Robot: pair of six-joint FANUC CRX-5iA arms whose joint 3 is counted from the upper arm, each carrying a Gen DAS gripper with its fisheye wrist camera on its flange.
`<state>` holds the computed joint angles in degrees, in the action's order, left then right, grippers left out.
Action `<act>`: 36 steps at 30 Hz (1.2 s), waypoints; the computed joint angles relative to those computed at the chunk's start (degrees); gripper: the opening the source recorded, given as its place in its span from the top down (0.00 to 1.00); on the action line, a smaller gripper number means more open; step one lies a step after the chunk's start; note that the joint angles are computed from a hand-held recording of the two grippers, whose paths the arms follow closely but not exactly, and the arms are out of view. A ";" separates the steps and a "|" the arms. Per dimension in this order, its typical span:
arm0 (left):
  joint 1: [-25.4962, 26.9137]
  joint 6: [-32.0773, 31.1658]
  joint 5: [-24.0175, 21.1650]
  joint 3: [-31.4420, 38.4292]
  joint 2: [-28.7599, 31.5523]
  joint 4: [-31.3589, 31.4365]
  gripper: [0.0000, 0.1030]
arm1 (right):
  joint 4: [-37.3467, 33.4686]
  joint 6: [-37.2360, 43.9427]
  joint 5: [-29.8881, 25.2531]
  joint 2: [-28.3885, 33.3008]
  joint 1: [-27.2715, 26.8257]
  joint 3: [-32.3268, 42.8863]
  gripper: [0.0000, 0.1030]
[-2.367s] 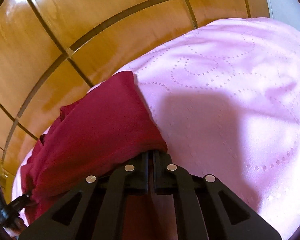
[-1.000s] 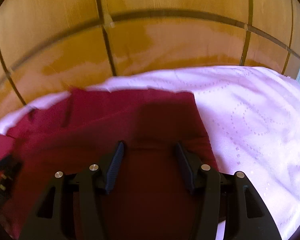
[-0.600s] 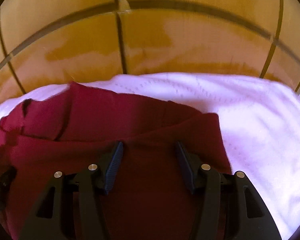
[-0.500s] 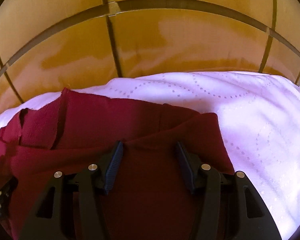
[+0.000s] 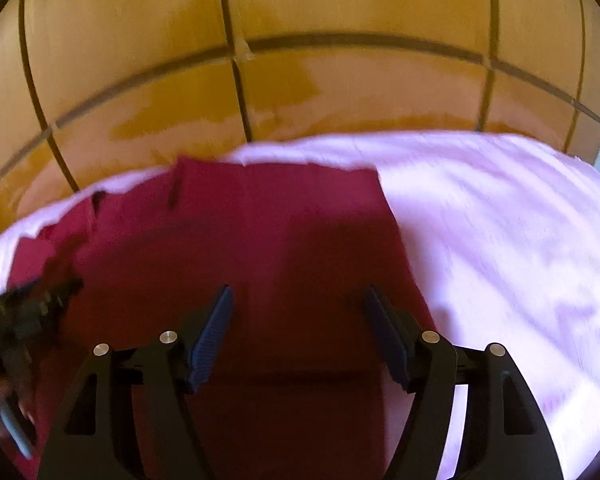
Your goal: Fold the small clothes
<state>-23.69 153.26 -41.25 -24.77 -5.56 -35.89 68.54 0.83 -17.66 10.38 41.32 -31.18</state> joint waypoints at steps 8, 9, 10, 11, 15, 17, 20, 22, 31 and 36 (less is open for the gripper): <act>-4.11 4.66 -7.79 -0.15 -3.27 -1.84 0.02 | 5.18 -2.36 2.19 2.62 -1.62 0.63 0.20; -3.93 5.61 -7.43 -1.47 -4.92 -1.23 0.02 | 7.01 -3.58 1.33 2.88 -1.50 0.68 0.20; -4.05 7.41 -7.13 -3.25 -7.26 -0.97 0.02 | 8.50 -4.74 1.01 2.79 -1.55 0.44 0.20; -4.97 10.20 -7.57 -4.72 -9.46 -1.67 0.02 | 10.28 -6.29 1.25 2.68 -1.88 0.16 0.20; -13.70 20.99 -14.36 -7.15 -14.27 -6.87 0.02 | 23.41 -17.60 1.16 1.01 -4.40 -2.42 0.20; -16.07 22.48 -15.32 -8.80 -16.38 -6.61 0.02 | 29.12 -21.85 -0.93 -0.38 -4.11 -3.90 0.20; -18.70 25.23 -16.67 -10.93 -19.03 -5.76 0.02 | 36.06 -24.98 0.57 -2.98 -4.37 -6.26 0.20; -19.35 26.34 -16.93 -12.75 -21.15 -4.34 0.02 | 36.13 -24.49 0.03 -4.80 -3.03 -8.11 0.20; -22.05 23.99 -20.58 -14.83 -24.32 -1.13 0.02 | 30.85 -26.77 6.50 -14.55 -2.32 -16.12 0.20; -27.52 26.99 -23.69 -14.86 -24.14 -2.95 0.02 | 27.07 -28.18 9.10 -19.17 -2.18 -20.72 0.20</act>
<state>-51.21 180.26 -64.94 -39.62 -29.69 -38.84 95.61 -27.34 -8.57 -8.80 39.14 -51.89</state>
